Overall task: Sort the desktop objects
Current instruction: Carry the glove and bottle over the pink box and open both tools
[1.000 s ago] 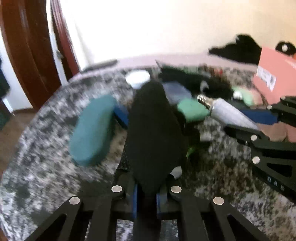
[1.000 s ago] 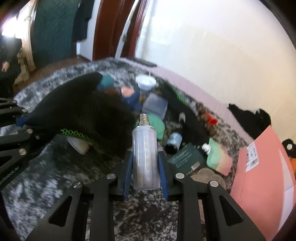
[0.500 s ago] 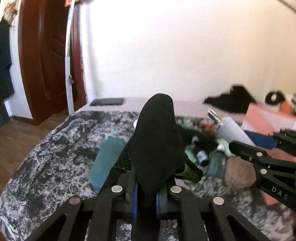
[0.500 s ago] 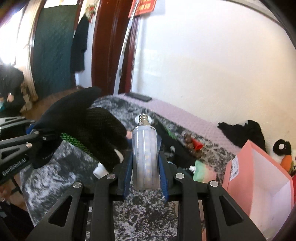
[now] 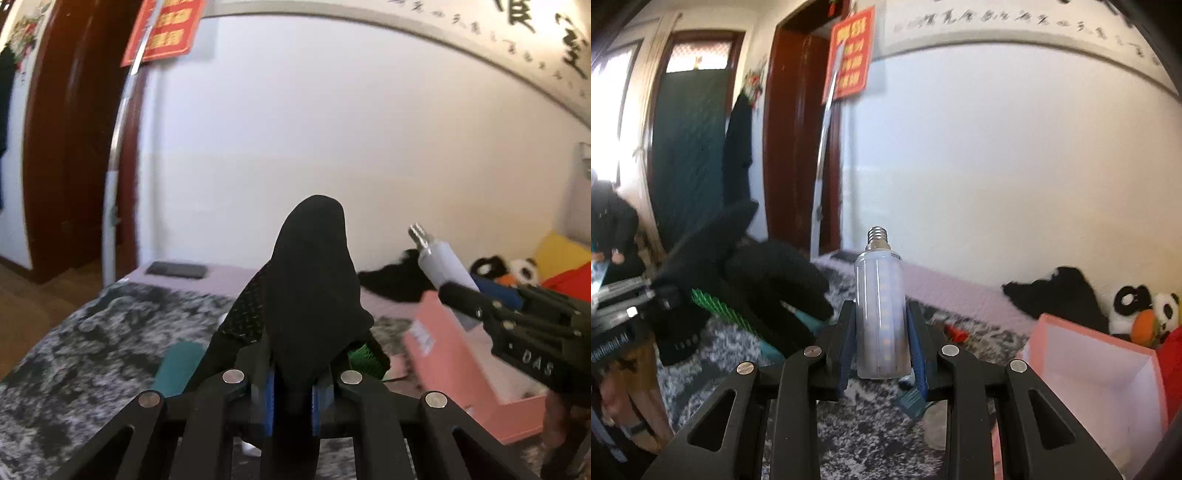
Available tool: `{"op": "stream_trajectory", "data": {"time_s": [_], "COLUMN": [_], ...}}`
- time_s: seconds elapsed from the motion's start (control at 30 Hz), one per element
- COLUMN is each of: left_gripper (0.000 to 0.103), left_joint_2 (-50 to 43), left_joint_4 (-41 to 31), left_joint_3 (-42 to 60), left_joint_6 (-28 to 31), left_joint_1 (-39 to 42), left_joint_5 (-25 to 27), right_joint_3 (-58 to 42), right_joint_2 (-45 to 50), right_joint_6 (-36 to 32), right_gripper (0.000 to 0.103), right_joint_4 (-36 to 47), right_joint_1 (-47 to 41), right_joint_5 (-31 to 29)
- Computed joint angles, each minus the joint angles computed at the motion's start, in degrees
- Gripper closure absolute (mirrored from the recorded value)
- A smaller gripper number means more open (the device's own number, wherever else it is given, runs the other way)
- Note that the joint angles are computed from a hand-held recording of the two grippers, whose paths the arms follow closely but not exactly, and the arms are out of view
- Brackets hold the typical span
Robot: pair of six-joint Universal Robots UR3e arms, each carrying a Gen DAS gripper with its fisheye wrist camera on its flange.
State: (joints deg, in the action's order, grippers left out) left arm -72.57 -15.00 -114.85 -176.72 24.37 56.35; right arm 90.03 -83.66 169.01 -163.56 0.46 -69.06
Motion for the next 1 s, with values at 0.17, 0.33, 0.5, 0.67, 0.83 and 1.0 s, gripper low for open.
{"op": "stream_trajectory", "data": {"time_s": [0.17, 0.33, 0.5, 0.67, 0.83, 1.0], "left_gripper": [0.094, 0.094, 0.094, 0.089, 0.011, 0.008], "left_joint_2": [-5.0, -17.5, -32.6, -46.7, -51.9, -45.6], "left_joint_4": [3.8, 4.6, 0.2, -10.1, -11.9, -4.4], "left_joint_3": [5.8, 19.4, 37.7, 57.2, 62.8, 52.8], "left_joint_6": [-3.7, -6.1, -6.0, -5.5, -5.0, -4.6], "left_joint_1": [-10.8, -25.8, -37.7, -44.5, -48.4, -47.8], "left_joint_5": [2.7, 9.5, 16.0, 21.6, 30.4, 33.6], "right_joint_3": [4.7, 8.0, 7.5, 3.1, -7.0, -2.8], "right_joint_2": [-11.2, -20.9, -22.3, -16.2, -5.2, -8.1], "right_joint_6": [4.4, 7.5, 7.9, 7.7, 5.5, 8.1], "right_gripper": [0.074, 0.074, 0.074, 0.074, 0.026, 0.008], "right_joint_4": [1.0, 4.7, 9.7, 15.2, 25.4, 18.1], "right_joint_1": [-10.1, -26.2, -39.7, -45.2, -39.5, -40.1], "right_joint_5": [4.9, 12.0, 17.3, 18.2, 5.3, 6.4]}}
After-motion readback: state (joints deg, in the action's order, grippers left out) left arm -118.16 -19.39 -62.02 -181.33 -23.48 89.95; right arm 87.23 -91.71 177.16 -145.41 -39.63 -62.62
